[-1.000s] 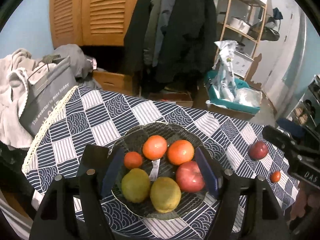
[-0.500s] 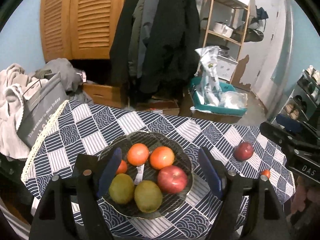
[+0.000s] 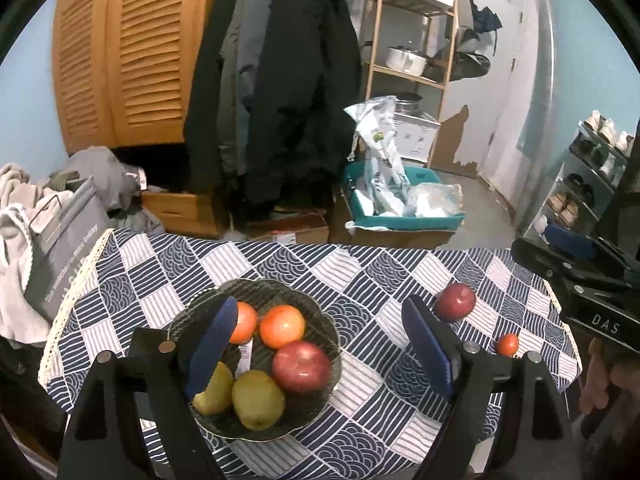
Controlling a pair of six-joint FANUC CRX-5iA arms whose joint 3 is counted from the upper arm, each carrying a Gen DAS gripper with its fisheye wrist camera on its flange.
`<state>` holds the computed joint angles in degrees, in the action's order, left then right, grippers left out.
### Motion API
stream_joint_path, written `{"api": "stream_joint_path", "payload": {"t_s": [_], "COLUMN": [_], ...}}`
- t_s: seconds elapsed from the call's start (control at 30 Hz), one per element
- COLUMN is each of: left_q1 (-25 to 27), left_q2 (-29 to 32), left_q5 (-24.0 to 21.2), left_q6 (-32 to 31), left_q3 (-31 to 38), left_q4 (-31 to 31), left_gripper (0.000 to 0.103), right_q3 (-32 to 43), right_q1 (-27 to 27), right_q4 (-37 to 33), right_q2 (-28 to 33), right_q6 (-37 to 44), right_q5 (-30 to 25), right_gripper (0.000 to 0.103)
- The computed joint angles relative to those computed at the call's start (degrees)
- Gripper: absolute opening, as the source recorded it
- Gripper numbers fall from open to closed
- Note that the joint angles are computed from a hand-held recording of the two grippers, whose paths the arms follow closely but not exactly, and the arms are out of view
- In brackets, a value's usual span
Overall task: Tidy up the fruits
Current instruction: 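Move the right tool toward the tangerine while the left tool approaches the red apple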
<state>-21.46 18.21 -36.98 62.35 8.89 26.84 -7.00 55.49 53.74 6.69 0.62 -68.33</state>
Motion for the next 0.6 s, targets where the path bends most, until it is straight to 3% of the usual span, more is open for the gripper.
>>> {"api": "stream_joint_path", "payload": {"t_s": [0.6], "left_q1": [-5.9], "left_q2": [2.1], "left_q5": [-1.8], "left_q6": [2.0], "left_q3": [4.2], "left_q4": [-5.3], "left_gripper": [0.086], "right_q3": [-9.2], "right_q1": [1.9], "right_q4": [-1.2], "right_q2": [-8.3], "right_q6": [-6.0], "right_q5": [-6.1], "right_gripper": [0.078]}}
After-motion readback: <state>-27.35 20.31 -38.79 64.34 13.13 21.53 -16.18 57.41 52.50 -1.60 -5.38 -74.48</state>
